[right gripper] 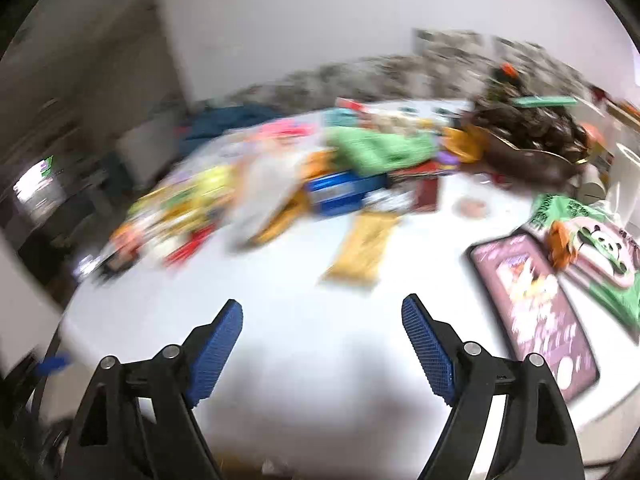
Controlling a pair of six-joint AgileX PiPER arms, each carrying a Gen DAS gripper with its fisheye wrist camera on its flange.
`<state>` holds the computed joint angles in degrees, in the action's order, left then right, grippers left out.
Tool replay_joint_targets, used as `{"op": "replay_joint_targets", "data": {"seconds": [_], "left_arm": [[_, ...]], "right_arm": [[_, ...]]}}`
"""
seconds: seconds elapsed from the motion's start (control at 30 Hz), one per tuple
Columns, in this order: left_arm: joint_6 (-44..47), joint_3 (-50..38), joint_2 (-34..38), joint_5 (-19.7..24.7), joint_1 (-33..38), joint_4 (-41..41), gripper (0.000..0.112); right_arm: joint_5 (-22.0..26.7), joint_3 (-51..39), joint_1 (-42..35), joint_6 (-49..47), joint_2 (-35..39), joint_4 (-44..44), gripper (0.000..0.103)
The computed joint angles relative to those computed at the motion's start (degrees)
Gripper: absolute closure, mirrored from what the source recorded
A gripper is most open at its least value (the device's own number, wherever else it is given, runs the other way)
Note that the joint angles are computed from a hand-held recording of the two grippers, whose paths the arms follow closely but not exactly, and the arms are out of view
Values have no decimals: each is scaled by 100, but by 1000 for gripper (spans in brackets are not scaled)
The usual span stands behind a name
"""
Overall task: Collect trash
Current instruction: 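Lower both tools into the cardboard box and open them to drop the items, then grasp the yellow snack packet with the right tool while the left tool grasps the bean snack bag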
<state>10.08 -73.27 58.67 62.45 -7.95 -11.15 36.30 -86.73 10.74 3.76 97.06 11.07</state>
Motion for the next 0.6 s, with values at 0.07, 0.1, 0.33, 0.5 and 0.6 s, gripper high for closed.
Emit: {"op": "replay_joint_targets", "data": {"seconds": [0.07,0.1,0.33,0.5,0.6], "left_arm": [[-357,-84,219,-243,-153,196,19],[-381,-201,320,-222,-107,147,19],[-1166,-1015,1421,-385,-199,867,19],[-1437,-2508,2799,-301,-163,1166,19],[-1409,-4079,3994,247,-272,1472,19]], "right_arm": [[459,-990,-58,355,799,-151,23],[845,-1563,6,609,1170,-391,23],[960,-1920,530,625,1613,-1767,66],[-281,193,61,-932,308,320,66],[-496,1031,-27,-1680,-402,1193,66]]}}
